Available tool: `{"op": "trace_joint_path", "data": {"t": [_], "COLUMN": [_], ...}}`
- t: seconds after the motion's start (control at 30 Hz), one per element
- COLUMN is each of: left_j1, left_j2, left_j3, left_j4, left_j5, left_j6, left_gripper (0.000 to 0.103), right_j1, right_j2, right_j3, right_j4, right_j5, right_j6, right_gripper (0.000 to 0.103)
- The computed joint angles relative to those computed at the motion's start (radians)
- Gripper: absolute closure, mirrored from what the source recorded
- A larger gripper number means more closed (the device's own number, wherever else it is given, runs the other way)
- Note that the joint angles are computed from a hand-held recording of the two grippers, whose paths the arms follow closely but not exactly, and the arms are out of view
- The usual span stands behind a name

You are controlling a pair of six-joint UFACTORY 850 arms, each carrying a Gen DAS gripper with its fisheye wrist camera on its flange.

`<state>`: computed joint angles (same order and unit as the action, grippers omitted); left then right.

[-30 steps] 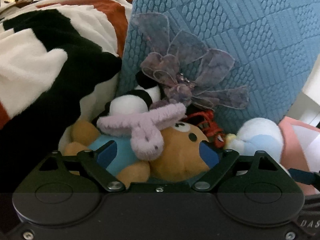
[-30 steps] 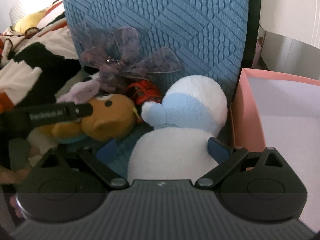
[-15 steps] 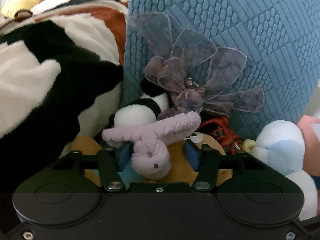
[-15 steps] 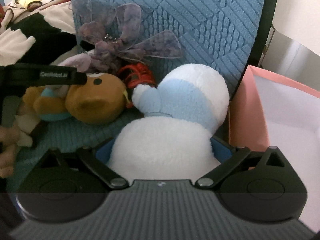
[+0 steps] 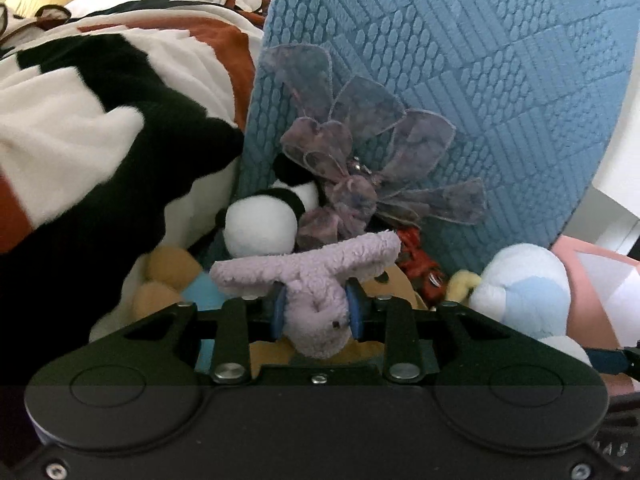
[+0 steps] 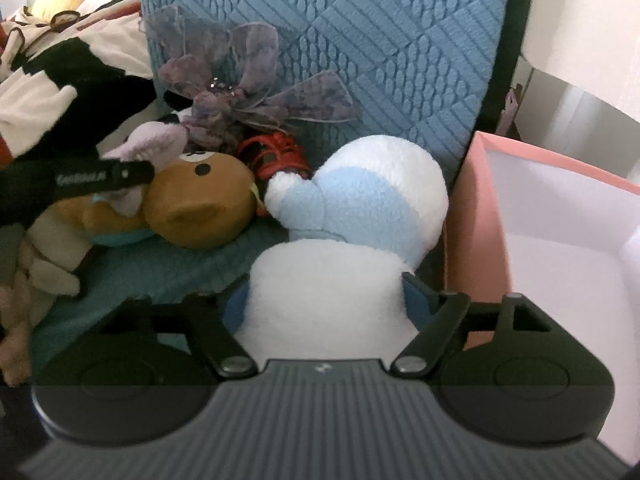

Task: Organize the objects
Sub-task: 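Close the right gripper on the white-and-blue snowman plush and lift it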

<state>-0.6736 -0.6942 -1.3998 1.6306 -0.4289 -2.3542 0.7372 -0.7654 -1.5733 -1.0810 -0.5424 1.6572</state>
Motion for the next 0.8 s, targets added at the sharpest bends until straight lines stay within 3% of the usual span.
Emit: {"op": "trace_joint_path", "data": {"t": [0.3, 0.5, 0.7, 0.8], "left_j1": [-0.065, -0.123, -0.151, -0.145], "left_j2": [0.103, 0.129, 0.145, 0.136], "left_j3": [0.121, 0.148, 0.19, 0.204], "left_j4": [0.051, -0.048, -0.061, 0.002], "left_j5": [-0.028, -0.062, -0.048, -0.015], "left_j6": [-0.093, -0.03, -0.071, -0.136], "left_gripper": [0.075, 0.075, 0.075, 0.075], "right_j1": [0.033, 0.062, 0.089, 0.093], "right_j2": [0.075, 0.142, 0.195, 0.2], "right_j3": [0.076, 0.134, 0.19, 0.203], "right_j4": [0.077, 0.137, 0.195, 0.217], "right_j5": [-0.001, 0.012, 0.02, 0.026], "right_j6": [-0.015, -0.083, -0.138, -0.132], "right_gripper": [0.032, 0.035, 0.035, 0.033]}}
